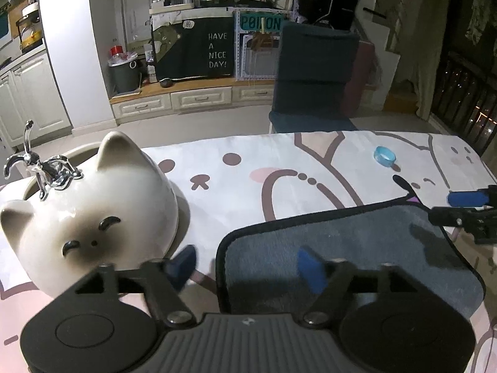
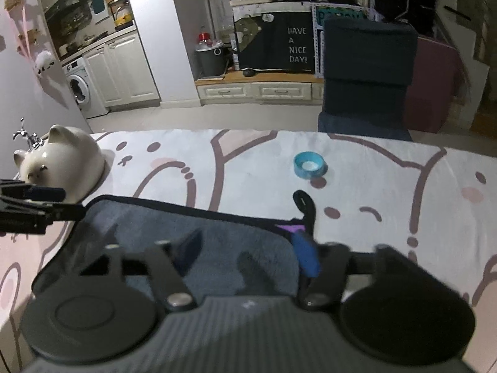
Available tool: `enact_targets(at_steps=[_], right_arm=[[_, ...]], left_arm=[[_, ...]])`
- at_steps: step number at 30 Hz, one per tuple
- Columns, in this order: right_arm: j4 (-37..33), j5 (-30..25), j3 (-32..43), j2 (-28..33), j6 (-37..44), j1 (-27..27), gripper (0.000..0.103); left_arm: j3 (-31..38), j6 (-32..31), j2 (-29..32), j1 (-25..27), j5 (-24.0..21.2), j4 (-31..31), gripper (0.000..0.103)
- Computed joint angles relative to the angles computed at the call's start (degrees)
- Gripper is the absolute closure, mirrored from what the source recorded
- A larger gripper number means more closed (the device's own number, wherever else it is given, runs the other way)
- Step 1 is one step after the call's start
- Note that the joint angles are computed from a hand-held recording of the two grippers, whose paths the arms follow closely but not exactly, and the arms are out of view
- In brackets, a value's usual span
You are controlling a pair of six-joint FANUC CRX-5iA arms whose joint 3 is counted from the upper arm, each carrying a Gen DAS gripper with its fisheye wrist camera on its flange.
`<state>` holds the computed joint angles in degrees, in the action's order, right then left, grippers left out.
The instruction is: Fold towel
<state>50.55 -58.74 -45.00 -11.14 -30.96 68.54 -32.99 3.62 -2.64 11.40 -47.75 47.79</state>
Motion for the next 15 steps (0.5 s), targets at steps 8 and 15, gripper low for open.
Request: enact_targets(at_steps=[8, 15], right_arm=[[0.12, -1.91, 0.43, -0.3, -2.99, 2.45, 0.0], [-1.48, -3.98, 2.11, -0.27, -2.08, 4.18, 0.0]], left_arm=[[-0.71, 3.2, -2.45, 0.54, 0.09, -1.52, 0.0], [-1.04, 4.14, -4.25, 1.62, -1.14, -2.91, 0.0]])
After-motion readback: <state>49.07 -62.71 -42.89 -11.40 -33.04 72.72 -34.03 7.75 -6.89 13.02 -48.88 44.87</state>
